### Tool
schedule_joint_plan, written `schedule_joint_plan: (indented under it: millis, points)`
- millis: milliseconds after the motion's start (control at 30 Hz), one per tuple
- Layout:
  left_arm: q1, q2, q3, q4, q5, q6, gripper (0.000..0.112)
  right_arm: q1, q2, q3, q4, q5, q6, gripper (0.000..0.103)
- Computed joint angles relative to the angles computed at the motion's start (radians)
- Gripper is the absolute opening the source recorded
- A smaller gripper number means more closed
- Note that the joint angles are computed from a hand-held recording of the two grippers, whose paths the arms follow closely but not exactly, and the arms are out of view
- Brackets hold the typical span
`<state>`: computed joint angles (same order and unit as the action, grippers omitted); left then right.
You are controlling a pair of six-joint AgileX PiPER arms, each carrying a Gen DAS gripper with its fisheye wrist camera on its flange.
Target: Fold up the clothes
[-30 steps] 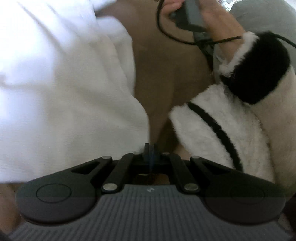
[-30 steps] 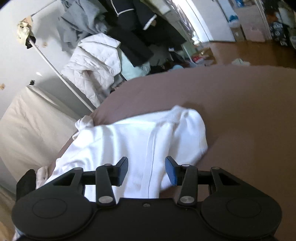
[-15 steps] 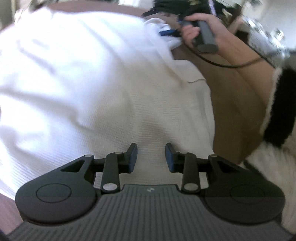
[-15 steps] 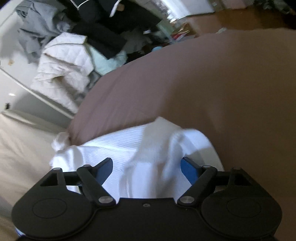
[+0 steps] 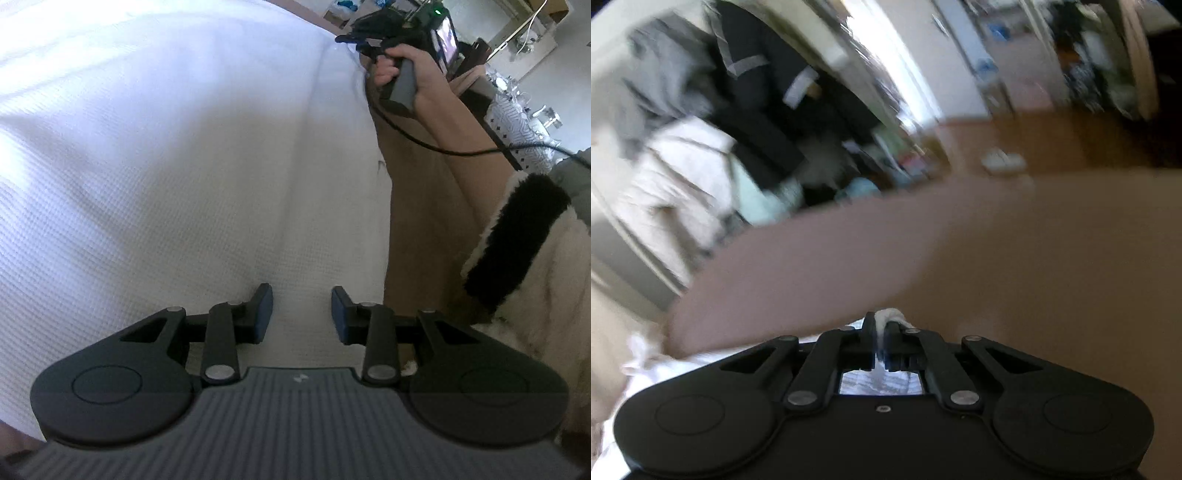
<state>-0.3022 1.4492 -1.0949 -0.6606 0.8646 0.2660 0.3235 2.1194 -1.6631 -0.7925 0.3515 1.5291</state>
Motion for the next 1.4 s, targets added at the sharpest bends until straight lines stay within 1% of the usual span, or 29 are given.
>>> schedule_joint_plan:
  millis: [133,167,233,267,300,367,400,433,467,500,567,600,667,733,767,833,867,900,967,1000,1033,1067,1100,1133,1167,1267,1333,1367,1400]
  points:
    - [0.032,0.032,-0.042,-0.053,0.096,-0.024,0.035,0.047,0.023,-0.151,0.183,0.235,-0.218,0.006]
    - [0.046,0.020,-0.045,-0.057,0.133,-0.017,0.035,0.055,0.018,-0.174,0.217,0.285,-0.257,0.011]
    - [0.042,-0.007,-0.061,-0.002,0.170,-0.027,0.036,0.095,-0.004,-0.194,0.197,0.399,-0.258,0.046]
    - [0.011,-0.033,-0.070,0.079,0.159,-0.059,0.038,0.129,-0.002,-0.217,0.144,0.493,-0.226,0.080]
    - [-0.013,-0.061,-0.079,0.156,0.156,-0.085,0.040,0.164,0.003,-0.238,0.081,0.590,-0.212,0.089]
    - [-0.011,-0.134,-0.091,0.275,0.172,-0.096,0.049,0.220,0.014,-0.270,-0.023,0.764,-0.238,0.089]
    - [-0.002,-0.171,-0.100,0.332,0.185,-0.095,0.051,0.236,-0.005,-0.253,-0.037,0.801,-0.242,0.089]
    - [0.021,-0.207,-0.112,0.394,0.207,-0.090,0.057,0.252,-0.041,-0.208,-0.049,0.805,-0.223,0.088]
    - [0.042,-0.235,-0.124,0.457,0.225,-0.091,0.062,0.273,-0.100,-0.132,-0.063,0.770,-0.163,0.087]
    - [0.069,-0.258,-0.139,0.520,0.245,-0.081,0.065,0.290,-0.169,-0.038,-0.073,0.694,-0.084,0.087]
    - [0.142,-0.275,-0.179,0.671,0.281,-0.030,0.080,0.326,-0.281,0.110,-0.071,0.512,0.065,0.087]
    - [0.160,-0.269,-0.187,0.756,0.279,-0.011,0.082,0.348,-0.317,0.161,-0.079,0.423,0.126,0.087]
    - [0.219,-0.238,-0.203,0.877,0.258,0.068,0.083,0.407,-0.332,0.181,-0.085,0.305,0.157,0.087]
    - [0.283,-0.200,-0.203,0.944,0.189,0.151,0.083,0.471,-0.296,0.123,-0.042,0.241,0.062,0.087]
    - [0.293,-0.183,-0.179,0.939,0.138,0.181,0.087,0.500,-0.271,0.080,-0.008,0.230,-0.010,0.087]
    - [0.398,-0.165,-0.154,0.838,0.078,0.352,0.099,0.551,-0.224,0.024,0.032,0.201,-0.099,0.087]
    - [0.463,-0.155,-0.137,0.770,0.085,0.452,0.102,0.575,-0.200,-0.005,0.053,0.187,-0.143,0.087]
    - [0.502,-0.128,-0.146,0.718,0.127,0.512,0.102,0.591,-0.173,-0.034,0.105,0.170,-0.209,0.087]
    - [0.575,-0.104,-0.143,0.663,0.156,0.548,0.102,0.613,-0.118,-0.091,0.237,0.144,-0.362,0.087]
    - [0.586,-0.098,-0.157,0.648,0.170,0.526,0.098,0.623,-0.097,-0.108,0.278,0.133,-0.407,0.087]
    - [0.604,-0.094,-0.189,0.612,0.192,0.526,0.077,0.639,-0.075,-0.131,0.315,0.132,-0.454,0.087]
    - [0.621,-0.095,-0.216,0.578,0.204,0.521,0.046,0.657,-0.050,-0.164,0.353,0.142,-0.507,0.087]
    - [0.642,-0.095,-0.244,0.546,0.217,0.514,0.034,0.675,-0.022,-0.200,0.391,0.154,-0.560,0.087]
    - [0.679,-0.096,-0.270,0.513,0.232,0.505,0.009,0.697,-0.005,-0.227,0.404,0.171,-0.603,0.087]
    - [0.703,-0.094,-0.296,0.499,0.241,0.482,0.005,0.722,0.008,-0.250,0.401,0.192,-0.641,0.087]
    - [0.695,-0.090,-0.335,0.617,0.180,0.347,0.005,0.765,0.056,-0.348,0.433,0.265,-0.767,0.087]
    - [0.673,-0.164,-0.251,0.805,0.017,0.259,0.004,0.782,0.124,-0.471,0.481,0.361,-0.873,0.086]
    - [0.690,-0.183,-0.239,0.857,-0.033,0.230,0.004,0.792,0.172,-0.558,0.496,0.425,-0.917,0.086]
    - [0.719,-0.187,-0.262,0.868,-0.042,0.174,0.004,0.803,0.215,-0.635,0.504,0.490,-0.953,0.086]
